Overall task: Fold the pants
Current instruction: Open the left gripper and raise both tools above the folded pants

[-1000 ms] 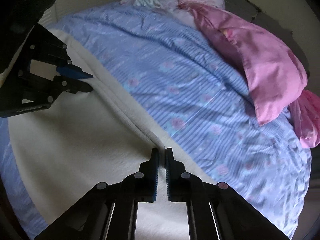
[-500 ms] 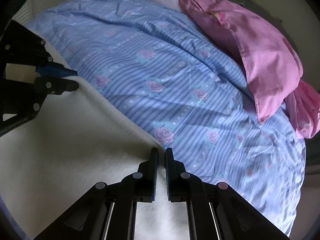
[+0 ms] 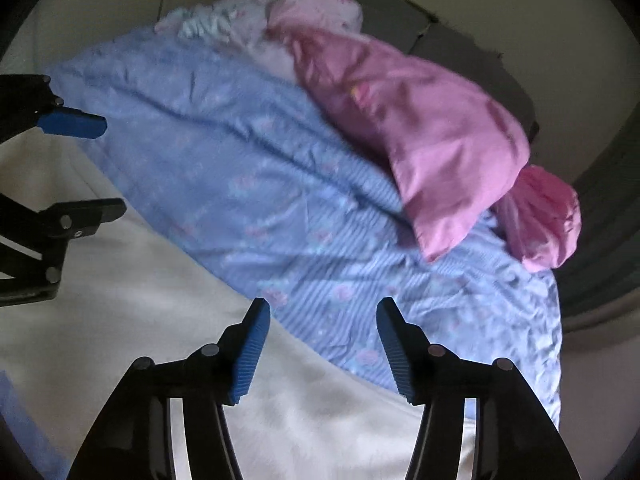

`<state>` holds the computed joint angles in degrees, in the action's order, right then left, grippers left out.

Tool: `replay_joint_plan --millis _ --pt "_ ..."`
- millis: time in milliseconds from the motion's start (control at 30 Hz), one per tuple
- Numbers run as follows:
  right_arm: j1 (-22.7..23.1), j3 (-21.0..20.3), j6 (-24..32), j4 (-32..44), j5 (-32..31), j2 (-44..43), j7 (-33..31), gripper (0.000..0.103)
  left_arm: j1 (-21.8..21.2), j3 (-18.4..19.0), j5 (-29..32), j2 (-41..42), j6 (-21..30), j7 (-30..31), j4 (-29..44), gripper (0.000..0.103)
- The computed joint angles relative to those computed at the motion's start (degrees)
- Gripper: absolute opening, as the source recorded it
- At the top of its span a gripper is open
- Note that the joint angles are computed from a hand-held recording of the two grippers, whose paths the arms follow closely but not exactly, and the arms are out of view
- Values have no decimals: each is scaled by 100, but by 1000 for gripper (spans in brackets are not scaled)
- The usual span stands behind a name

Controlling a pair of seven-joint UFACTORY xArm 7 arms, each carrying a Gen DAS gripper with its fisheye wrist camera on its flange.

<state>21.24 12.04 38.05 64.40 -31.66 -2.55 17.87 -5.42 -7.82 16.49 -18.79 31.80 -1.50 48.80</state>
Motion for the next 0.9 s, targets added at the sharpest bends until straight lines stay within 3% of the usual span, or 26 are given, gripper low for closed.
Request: replay_joint_plan --millis 200,400,700,900 --pt "254 170 194 562 859 -17 -360 56 194 556 -262 -851 426 944 -166 65" --pt "768 327 216 1520 1317 891 -598 56 744 1141 -562 -1049 509 1845 -343 65" --pt "1581 136 256 2800 1633 2447 -1085 56 1288 1643 -1237 -76 -167 2804 -468 65" --pt "1892 -25 302 3282 1798 3077 -1386 55 1526 1594 -1528 584 -480 3073 -422 65"
